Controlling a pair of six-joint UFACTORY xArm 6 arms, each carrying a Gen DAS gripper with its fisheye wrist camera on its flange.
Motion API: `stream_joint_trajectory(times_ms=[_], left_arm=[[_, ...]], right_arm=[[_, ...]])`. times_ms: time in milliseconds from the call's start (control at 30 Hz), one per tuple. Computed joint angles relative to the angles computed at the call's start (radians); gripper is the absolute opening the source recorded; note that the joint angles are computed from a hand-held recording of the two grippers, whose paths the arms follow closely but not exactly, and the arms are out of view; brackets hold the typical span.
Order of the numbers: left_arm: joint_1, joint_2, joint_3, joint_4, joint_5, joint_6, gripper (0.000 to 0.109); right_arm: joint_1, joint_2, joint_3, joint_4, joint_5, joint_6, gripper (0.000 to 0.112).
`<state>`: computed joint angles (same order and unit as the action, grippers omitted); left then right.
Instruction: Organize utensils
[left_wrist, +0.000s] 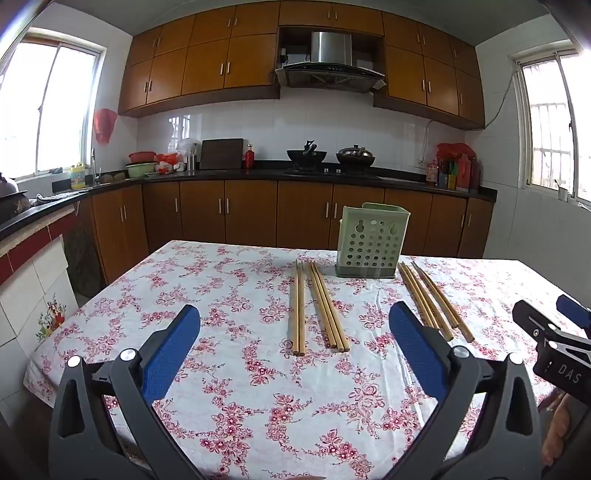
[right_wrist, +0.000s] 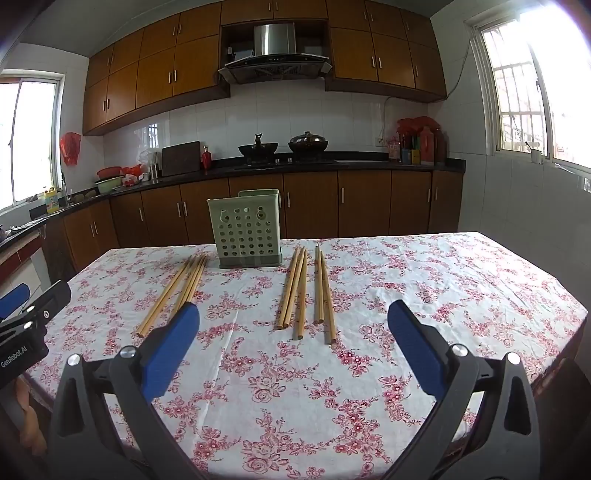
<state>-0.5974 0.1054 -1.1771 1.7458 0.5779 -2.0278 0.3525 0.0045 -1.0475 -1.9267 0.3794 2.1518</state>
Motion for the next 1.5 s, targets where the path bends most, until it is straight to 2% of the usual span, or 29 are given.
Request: stream_joint_trajectory(times_ms=[1500], left_arm=[[0.000,0.000,0.000,-0.002,-0.001,0.001,0.101]], right_arm=[[0.000,-0.002,0.005,-0.012,0.001,0.017,0.099]])
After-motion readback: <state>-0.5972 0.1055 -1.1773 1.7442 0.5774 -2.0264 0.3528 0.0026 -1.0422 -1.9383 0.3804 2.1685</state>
